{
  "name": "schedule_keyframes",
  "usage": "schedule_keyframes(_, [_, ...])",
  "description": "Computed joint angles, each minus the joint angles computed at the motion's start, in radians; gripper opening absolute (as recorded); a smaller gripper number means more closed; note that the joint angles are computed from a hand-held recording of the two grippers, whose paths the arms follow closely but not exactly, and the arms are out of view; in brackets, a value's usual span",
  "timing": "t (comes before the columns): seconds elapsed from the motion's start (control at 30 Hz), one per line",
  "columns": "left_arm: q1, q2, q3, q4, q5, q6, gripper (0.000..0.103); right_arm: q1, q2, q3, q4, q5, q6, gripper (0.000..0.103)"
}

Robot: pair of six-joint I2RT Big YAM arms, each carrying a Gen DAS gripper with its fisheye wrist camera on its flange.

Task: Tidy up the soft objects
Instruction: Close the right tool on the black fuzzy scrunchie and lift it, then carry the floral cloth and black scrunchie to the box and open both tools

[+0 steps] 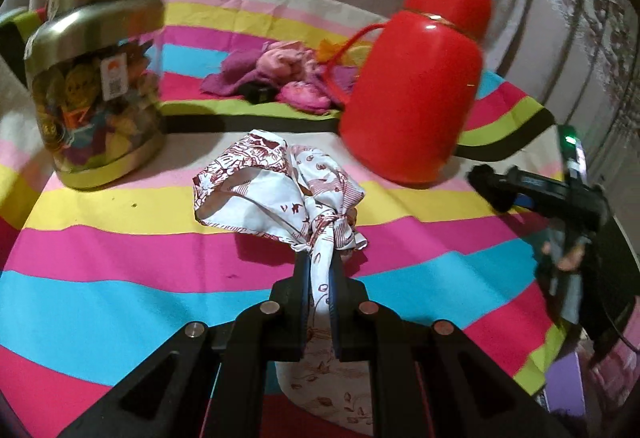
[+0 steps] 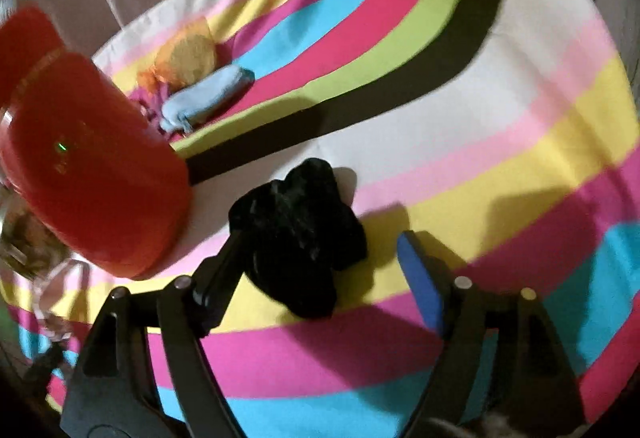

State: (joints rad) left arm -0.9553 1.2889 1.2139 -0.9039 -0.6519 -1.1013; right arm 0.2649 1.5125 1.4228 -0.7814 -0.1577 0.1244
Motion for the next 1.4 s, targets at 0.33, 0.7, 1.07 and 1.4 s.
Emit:
schedule_keyframes(0.33, [-0.077, 0.033, 0.065, -0.017, -0.030, 0.050, 0.009, 0.002, -0.116, -0.098, 0.011, -0.087, -0.132, 0.022])
schedule_keyframes(0.7, [-0.127, 0.084, 0.155, -0.022, -0.054, 0.127, 0.009, -0.066, -0.347, -0.198, -0.062, -0.265, -0.205, 0.022])
schedule_keyframes(1.07, [-0.160, 0.223, 0.382, -0.048, -0.006, 0.345, 0.009, -0.157, -0.502, -0.246, -0.198, -0.309, -0.373, 0.022])
schedule_keyframes(1.4, [-0.201, 0.460, 0.749, -0.108, 0.193, 0.590, 0.009, -0.539, -0.584, -0.265, -0.377, -0.365, -0.622, 0.022])
